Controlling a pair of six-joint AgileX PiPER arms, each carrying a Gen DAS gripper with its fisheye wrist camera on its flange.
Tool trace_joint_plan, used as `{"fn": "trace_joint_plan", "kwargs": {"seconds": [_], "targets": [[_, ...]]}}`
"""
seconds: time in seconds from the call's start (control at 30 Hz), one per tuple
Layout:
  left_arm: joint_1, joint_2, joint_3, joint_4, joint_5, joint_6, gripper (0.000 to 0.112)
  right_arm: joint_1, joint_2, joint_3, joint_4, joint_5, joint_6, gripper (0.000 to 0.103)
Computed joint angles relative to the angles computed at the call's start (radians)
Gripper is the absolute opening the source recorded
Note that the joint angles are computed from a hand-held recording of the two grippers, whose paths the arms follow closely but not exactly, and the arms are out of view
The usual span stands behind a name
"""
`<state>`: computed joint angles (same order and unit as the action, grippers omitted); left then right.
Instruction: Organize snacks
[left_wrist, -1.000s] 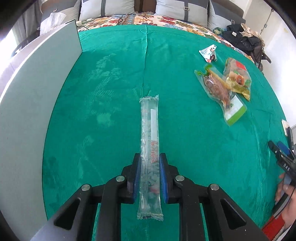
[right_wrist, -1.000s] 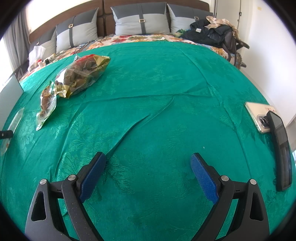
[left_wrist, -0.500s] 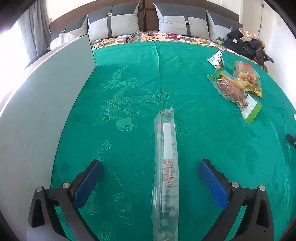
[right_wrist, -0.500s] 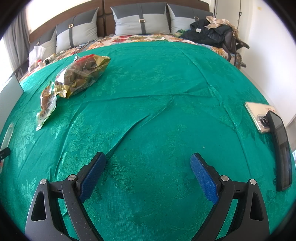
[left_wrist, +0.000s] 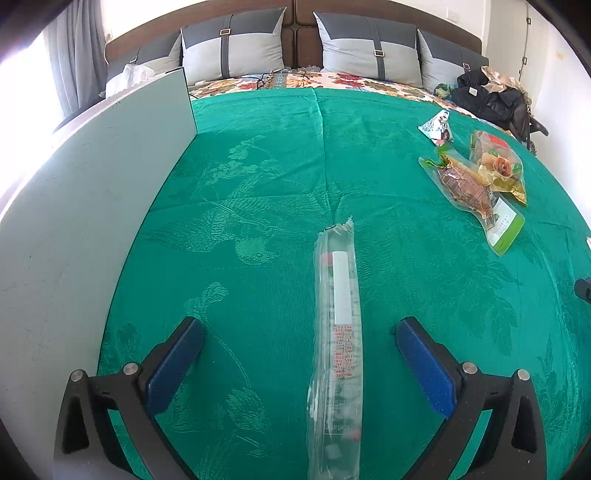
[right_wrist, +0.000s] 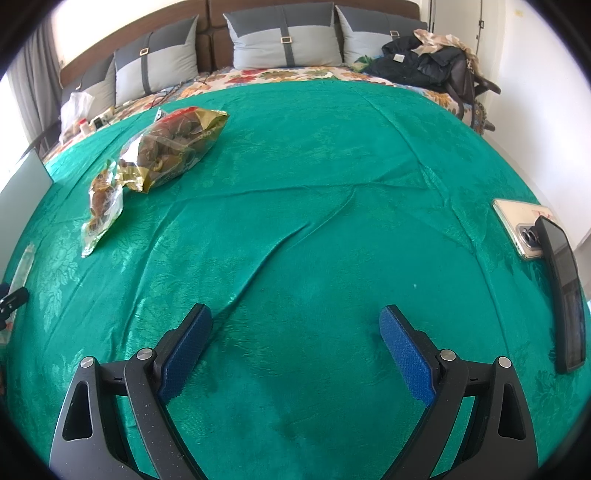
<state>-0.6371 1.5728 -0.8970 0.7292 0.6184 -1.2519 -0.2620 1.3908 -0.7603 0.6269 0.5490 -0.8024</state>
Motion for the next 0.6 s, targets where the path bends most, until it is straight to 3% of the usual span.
{"fn": "trace_joint_plan", "kwargs": {"seconds": [0.07, 0.13, 0.2, 0.3, 0.4, 0.6], "targets": [[-0.001, 0.000, -0.001, 0.000, 0.001, -0.001, 0.103, 0.034, 0.022, -0.056, 0.087, 0.106, -0.069, 0.093], [-0.001, 0.000, -0.001, 0.000, 0.001, 0.000, 0.103, 0.120, 0.089, -0.162, 0.079, 0.175, -0.039, 0.093], [-0.001, 0.000, -0.001, 0.000, 0.001, 0.000, 0.103, 0.211, 0.200, -0.314, 0.007, 0.229, 0.062, 0.093], [-0.001, 0.001, -0.002, -0.001, 0.001, 0.000, 0.103, 0.338, 0.344, -0.519, -0.138, 0.240, 0.220, 0.093], [-0.001, 0.000, -0.001, 0.000, 0.000, 0.000, 0.103, 0.408, 0.518, -0.746, -0.207, 0.406, 0.354, 0.094], [0.000, 0.000, -0.001, -0.001, 0.000, 0.001, 0.103, 0.596, 0.567, -0.810, -0.449, 0.313, 0.550, 0.091]]}}
